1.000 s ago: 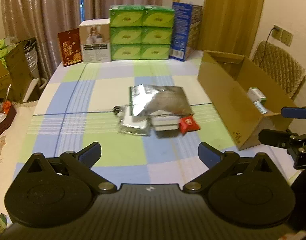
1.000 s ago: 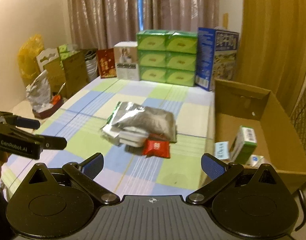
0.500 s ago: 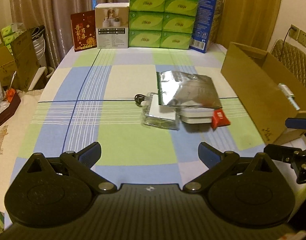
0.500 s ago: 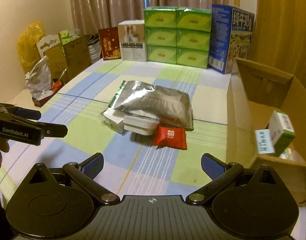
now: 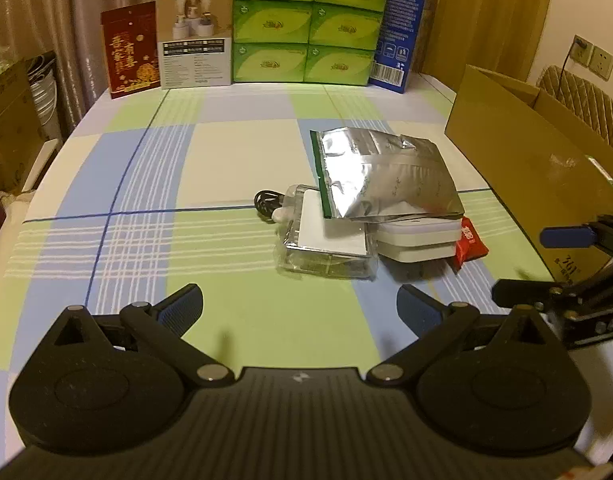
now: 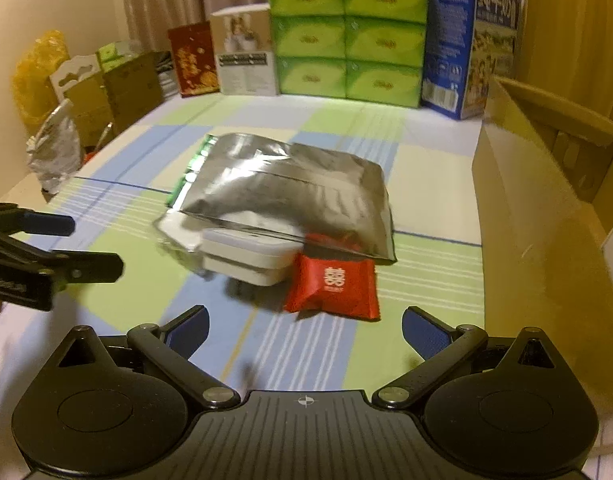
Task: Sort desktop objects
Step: 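Close right tool on the red candy packet while left tool grasps the clear container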
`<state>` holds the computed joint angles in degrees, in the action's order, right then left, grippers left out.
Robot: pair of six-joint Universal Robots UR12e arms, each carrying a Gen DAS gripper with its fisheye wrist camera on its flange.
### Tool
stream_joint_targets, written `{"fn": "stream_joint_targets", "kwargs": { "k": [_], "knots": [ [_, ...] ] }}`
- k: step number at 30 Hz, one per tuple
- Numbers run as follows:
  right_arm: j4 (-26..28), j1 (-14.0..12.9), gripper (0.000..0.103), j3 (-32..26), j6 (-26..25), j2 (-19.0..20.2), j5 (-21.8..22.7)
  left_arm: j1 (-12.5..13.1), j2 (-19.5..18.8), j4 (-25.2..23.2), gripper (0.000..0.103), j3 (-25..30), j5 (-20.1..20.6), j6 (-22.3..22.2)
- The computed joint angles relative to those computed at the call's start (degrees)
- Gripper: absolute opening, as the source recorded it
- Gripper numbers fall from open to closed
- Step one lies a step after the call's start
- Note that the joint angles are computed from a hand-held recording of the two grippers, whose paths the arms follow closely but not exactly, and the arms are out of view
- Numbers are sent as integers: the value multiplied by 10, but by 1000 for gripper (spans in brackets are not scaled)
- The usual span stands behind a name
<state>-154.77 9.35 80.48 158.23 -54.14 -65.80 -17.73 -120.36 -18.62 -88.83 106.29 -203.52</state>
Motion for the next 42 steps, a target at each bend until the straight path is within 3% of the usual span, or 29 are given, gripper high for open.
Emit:
{"fn": "stream_joint_targets", "kwargs": {
  "k": [10,17,20,29,35,42],
  "knots": [
    [28,4,89,-41,-12,27,-7,14,-27,8,100,33,-28,31],
    [46,7,86,-59,-12,39,-17,15,-50,-5,95,61,-29,110],
    [49,8,86,-66,-8,44,-24,18,-57,-14,89,71,-41,108],
    [55,9,86,-80,8,54,-36,18,-70,-25,89,85,-49,114],
    [65,10,73,-84,11,55,-41,18,-75,-23,89,88,-47,102],
    [64,9,56,-85,17,54,-46,17,-77,-20,78,91,-49,96]
  ]
}}
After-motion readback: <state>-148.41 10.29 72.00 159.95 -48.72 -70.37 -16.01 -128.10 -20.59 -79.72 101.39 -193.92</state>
